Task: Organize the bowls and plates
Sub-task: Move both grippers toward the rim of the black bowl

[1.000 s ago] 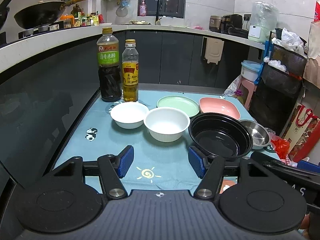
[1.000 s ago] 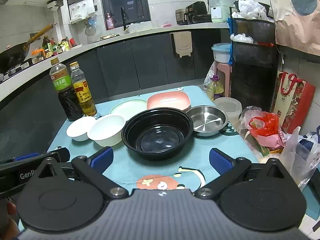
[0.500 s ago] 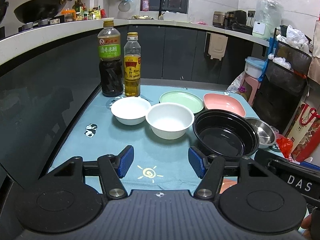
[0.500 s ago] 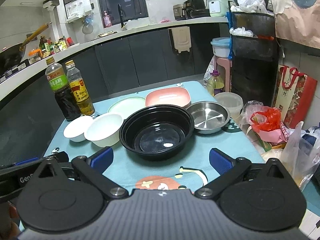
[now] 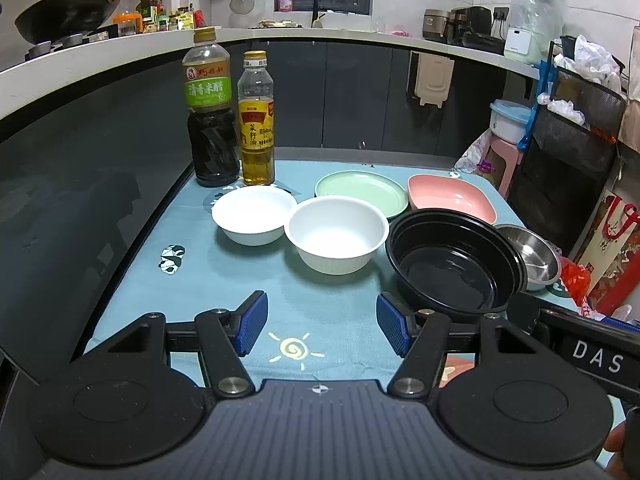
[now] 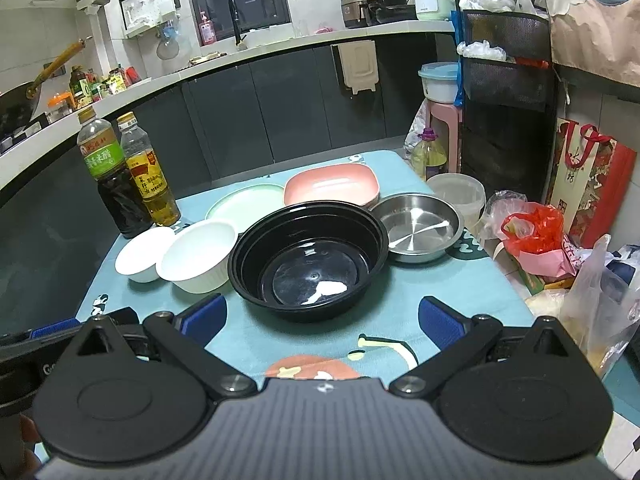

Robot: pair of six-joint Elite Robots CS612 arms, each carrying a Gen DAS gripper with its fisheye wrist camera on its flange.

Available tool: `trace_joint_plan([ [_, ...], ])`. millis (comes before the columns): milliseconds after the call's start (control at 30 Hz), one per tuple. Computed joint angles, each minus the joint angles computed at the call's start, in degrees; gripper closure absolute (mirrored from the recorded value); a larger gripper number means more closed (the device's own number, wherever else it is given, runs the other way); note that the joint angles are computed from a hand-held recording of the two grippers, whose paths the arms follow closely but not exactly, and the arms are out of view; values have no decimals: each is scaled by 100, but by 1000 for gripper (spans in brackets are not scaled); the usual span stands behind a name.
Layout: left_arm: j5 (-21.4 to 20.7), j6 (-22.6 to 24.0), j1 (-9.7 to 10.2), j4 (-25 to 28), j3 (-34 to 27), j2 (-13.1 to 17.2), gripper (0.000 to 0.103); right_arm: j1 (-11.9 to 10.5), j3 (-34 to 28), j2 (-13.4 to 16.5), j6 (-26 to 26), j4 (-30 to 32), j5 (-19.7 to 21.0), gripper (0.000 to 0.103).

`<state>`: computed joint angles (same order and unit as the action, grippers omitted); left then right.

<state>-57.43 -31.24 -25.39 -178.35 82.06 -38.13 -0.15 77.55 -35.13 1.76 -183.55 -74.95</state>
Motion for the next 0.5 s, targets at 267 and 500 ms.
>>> trace_joint_plan([
  [267,-111,-23,46,219,-195,100,45,0,-146,69,72,207,-60,41],
  [500,-205,-21,79,336,-338,173,45,-1,-274,132,86,328,-84,41],
])
